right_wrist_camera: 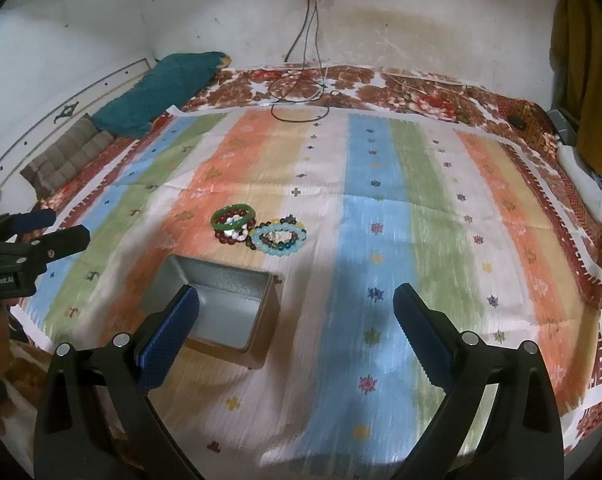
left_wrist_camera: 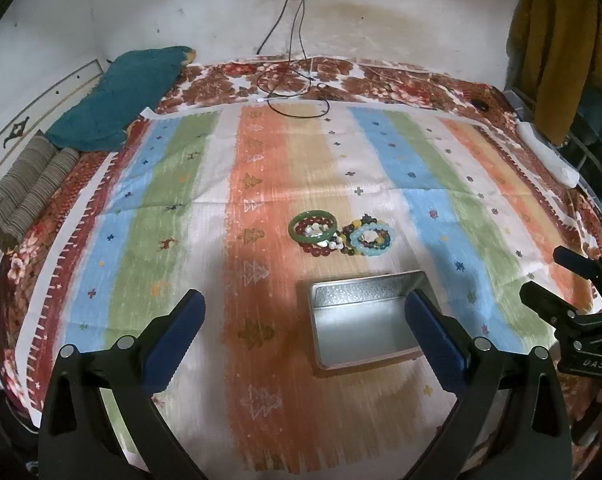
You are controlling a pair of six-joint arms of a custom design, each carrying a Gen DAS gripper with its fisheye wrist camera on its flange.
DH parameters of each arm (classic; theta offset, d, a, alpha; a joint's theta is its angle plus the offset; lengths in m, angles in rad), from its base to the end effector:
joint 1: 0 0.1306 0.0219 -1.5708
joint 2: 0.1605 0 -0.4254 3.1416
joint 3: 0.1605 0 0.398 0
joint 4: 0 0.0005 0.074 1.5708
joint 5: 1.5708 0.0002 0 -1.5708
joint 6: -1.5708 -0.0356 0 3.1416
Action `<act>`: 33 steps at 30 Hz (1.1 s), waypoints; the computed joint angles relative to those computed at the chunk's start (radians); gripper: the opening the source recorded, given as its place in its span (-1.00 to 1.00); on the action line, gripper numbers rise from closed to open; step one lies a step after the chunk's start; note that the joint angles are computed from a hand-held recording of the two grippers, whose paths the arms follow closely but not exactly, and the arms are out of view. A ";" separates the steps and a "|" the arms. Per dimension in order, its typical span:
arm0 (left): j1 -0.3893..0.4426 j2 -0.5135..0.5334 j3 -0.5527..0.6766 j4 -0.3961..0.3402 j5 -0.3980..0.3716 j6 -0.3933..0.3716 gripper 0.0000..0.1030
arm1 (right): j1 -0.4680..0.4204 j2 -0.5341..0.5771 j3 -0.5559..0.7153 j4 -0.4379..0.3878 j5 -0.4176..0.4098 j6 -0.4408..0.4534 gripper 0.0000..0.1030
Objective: Organize jewelry
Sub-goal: 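Move both tools toward the pile of bracelets beyond the silver tin, then lower both tools over the bracelet pile, opening their fingers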
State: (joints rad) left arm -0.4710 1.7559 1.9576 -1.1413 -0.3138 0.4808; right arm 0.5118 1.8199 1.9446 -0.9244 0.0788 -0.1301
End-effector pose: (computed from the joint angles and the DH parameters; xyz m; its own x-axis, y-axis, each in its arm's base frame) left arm 0.5567 -0.2717 0.5234 -0.7624 -0.1054 -0.6385 -0.0939 0.9942 -0.0520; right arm 0.5791 0.3215 0.4917 -0.6771 -0.2320 -0.6984 -0.3555 0.9340 0.0344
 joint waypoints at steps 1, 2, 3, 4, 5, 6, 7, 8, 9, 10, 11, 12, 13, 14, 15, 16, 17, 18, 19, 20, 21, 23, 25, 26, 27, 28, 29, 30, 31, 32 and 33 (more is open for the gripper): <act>0.002 0.003 0.003 0.001 0.005 -0.001 0.89 | -0.001 0.008 0.012 -0.005 0.000 0.001 0.91; 0.003 0.008 0.007 -0.001 0.012 -0.001 0.89 | -0.001 0.014 0.020 -0.009 0.000 0.001 0.91; 0.004 0.015 0.014 -0.009 0.019 -0.004 0.89 | -0.002 0.025 0.036 -0.019 -0.001 0.001 0.91; 0.005 0.023 0.022 -0.018 0.019 -0.008 0.89 | -0.003 0.037 0.053 -0.031 -0.007 0.001 0.91; 0.009 0.039 0.048 -0.033 0.020 -0.013 0.89 | -0.004 0.045 0.066 -0.042 -0.012 0.003 0.91; 0.011 0.051 0.064 -0.045 0.015 -0.017 0.89 | -0.005 0.056 0.082 -0.055 -0.018 0.006 0.91; 0.014 0.059 0.074 -0.049 0.016 -0.017 0.89 | -0.006 0.065 0.095 -0.065 -0.019 0.009 0.91; 0.017 0.067 0.085 -0.055 0.019 -0.016 0.89 | -0.006 0.076 0.110 -0.076 -0.017 0.011 0.91; 0.020 0.074 0.096 -0.062 0.022 -0.016 0.89 | -0.007 0.086 0.125 -0.086 -0.016 0.012 0.91; 0.024 0.086 0.113 -0.071 0.024 -0.017 0.89 | -0.007 0.096 0.140 -0.095 -0.014 0.013 0.91; 0.027 0.095 0.126 -0.078 0.023 -0.017 0.89 | -0.008 0.107 0.156 -0.104 -0.014 0.014 0.91; 0.029 0.103 0.139 -0.086 0.022 -0.017 0.89 | -0.009 0.116 0.168 -0.111 -0.016 0.015 0.91; 0.033 0.111 0.150 -0.093 0.022 -0.016 0.89 | -0.011 0.128 0.186 -0.123 -0.019 0.015 0.91; 0.037 0.118 0.159 -0.098 0.025 -0.014 0.89 | -0.012 0.135 0.197 -0.129 -0.021 0.015 0.91; 0.038 0.122 0.165 -0.103 0.025 -0.011 0.89 | -0.013 0.144 0.210 -0.136 -0.023 0.015 0.91; 0.043 0.130 0.176 -0.111 0.025 -0.009 0.89 | -0.014 0.156 0.228 -0.145 -0.028 0.012 0.91; 0.046 0.135 0.184 -0.116 0.027 -0.007 0.89 | -0.016 0.164 0.240 -0.152 -0.031 0.012 0.91; 0.051 0.145 0.198 -0.125 0.030 -0.006 0.89 | -0.016 0.167 0.245 -0.154 -0.033 0.012 0.91; 0.053 0.149 0.204 -0.127 0.031 -0.005 0.89 | -0.018 0.180 0.265 -0.166 -0.037 0.011 0.91; 0.057 0.158 0.216 -0.135 0.032 -0.004 0.89 | -0.019 0.188 0.277 -0.171 -0.041 0.009 0.91; 0.059 0.165 0.227 -0.142 0.033 -0.003 0.89 | -0.021 0.200 0.294 -0.182 -0.047 0.007 0.91; 0.064 0.183 0.253 -0.154 0.043 -0.009 0.89 | -0.024 0.221 0.328 -0.203 -0.056 0.006 0.91; 0.067 0.194 0.269 -0.163 0.042 -0.016 0.89 | -0.025 0.240 0.357 -0.218 -0.058 0.012 0.91; 0.071 0.207 0.287 -0.174 0.044 -0.018 0.89 | -0.025 0.246 0.366 -0.222 -0.058 0.014 0.91; 0.073 0.214 0.296 -0.180 0.047 -0.016 0.89 | -0.026 0.257 0.383 -0.232 -0.061 0.015 0.91; 0.076 0.220 0.305 -0.185 0.052 -0.015 0.89 | -0.027 0.264 0.394 -0.239 -0.065 0.015 0.91; 0.081 0.232 0.321 -0.195 0.056 -0.013 0.89 | -0.029 0.275 0.412 -0.251 -0.072 0.014 0.91; 0.085 0.240 0.332 -0.201 0.058 -0.012 0.89 | -0.030 0.286 0.430 -0.261 -0.076 0.013 0.91; 0.089 0.250 0.344 -0.208 0.061 -0.011 0.89 | -0.032 0.294 0.442 -0.268 -0.076 0.015 0.91; 0.093 0.260 0.358 -0.217 0.063 -0.009 0.89 | -0.032 0.305 0.459 -0.277 -0.075 0.020 0.91; 0.097 0.274 0.378 -0.231 0.064 -0.008 0.89 | -0.032 0.314 0.472 -0.284 -0.074 0.025 0.91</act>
